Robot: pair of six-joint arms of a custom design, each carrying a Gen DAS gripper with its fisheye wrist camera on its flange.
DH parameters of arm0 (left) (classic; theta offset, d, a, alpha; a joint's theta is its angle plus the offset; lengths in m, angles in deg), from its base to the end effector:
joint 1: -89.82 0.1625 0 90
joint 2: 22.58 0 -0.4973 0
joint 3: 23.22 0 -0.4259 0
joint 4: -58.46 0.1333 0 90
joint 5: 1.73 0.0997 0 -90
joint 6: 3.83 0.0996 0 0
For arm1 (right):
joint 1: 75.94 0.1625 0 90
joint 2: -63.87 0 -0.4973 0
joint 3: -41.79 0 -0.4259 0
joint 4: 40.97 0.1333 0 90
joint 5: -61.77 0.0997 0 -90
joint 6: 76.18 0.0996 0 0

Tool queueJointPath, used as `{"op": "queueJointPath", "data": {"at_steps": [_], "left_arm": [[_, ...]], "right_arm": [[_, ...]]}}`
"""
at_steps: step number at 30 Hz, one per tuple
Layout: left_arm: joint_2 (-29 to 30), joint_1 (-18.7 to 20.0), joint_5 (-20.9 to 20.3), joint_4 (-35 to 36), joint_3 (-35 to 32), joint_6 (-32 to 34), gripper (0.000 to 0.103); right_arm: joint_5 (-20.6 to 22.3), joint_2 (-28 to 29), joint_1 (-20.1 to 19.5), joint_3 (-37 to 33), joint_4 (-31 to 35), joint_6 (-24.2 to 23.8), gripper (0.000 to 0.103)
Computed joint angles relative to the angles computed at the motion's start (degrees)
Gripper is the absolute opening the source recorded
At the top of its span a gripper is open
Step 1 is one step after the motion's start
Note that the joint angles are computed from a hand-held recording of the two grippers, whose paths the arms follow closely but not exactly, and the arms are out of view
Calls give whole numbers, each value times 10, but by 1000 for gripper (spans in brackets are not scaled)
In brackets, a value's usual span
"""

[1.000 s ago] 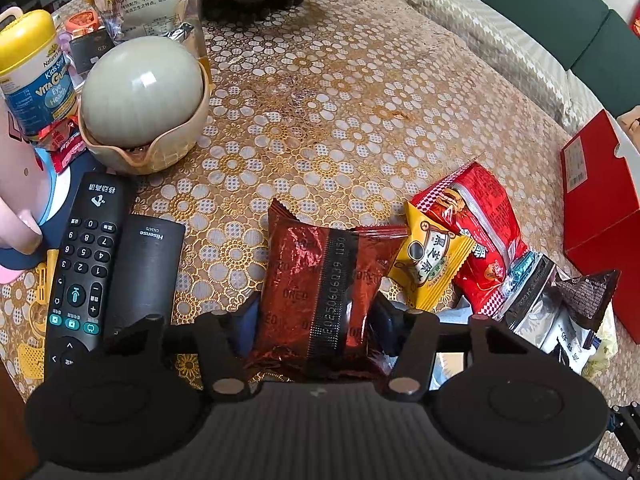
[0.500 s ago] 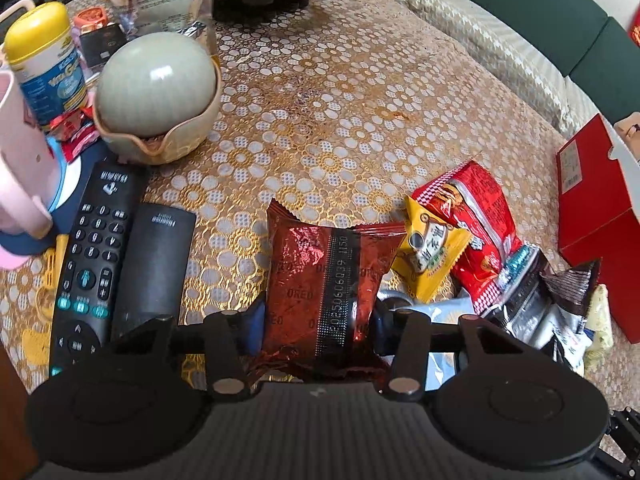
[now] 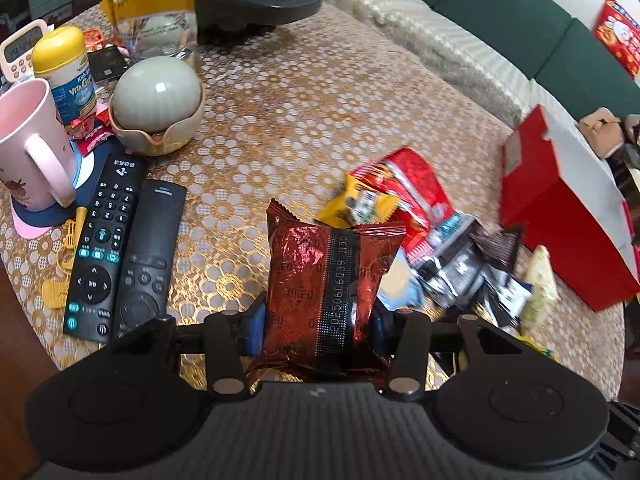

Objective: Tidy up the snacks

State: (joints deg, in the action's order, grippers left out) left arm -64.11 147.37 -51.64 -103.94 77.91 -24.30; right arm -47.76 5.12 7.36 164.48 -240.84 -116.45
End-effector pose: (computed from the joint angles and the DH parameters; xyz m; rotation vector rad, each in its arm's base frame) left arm -0.2100 -0.6983 0.0727 0.1611 2.5280 -0.6656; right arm 0.0314 -0.5896 0.2114 0.5283 -2.3609 0.7723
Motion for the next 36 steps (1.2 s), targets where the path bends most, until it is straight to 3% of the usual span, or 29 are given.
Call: {"op": "queueJointPath", "data": {"at_steps": [4, 10, 13, 17, 22, 26, 32, 36], "left_arm": [[-7, -12, -5, -5, 16, 1, 47], [-10, -23, -15, -8, 28, 2, 47], [-10, -25, -18, -6, 28, 3, 47], [-10, -23, -22, -6, 25, 5, 47], [-11, -17, -29, -5, 21, 2, 47], [-10, -12, -33, -1, 19, -4, 47], [-9, -10, -35, 0, 18, -4, 47], [-7, -12, -33, -2, 17, 1, 47]], "right_arm": [[-33, -6, -2, 13, 11, -10, 17], [-20, -21, -15, 20, 45, -3, 17], [-31, 1, -9, 11, 5, -44, 17], [-21, 16, -9, -9, 9, -68, 17], [-40, 44, -6, -33, 2, -121, 17], [-23, 43, -10, -43, 23, -130, 17], [51, 37, -35, -39, 19, -151, 18], [31, 41, -25, -43, 22, -130, 17]]}}
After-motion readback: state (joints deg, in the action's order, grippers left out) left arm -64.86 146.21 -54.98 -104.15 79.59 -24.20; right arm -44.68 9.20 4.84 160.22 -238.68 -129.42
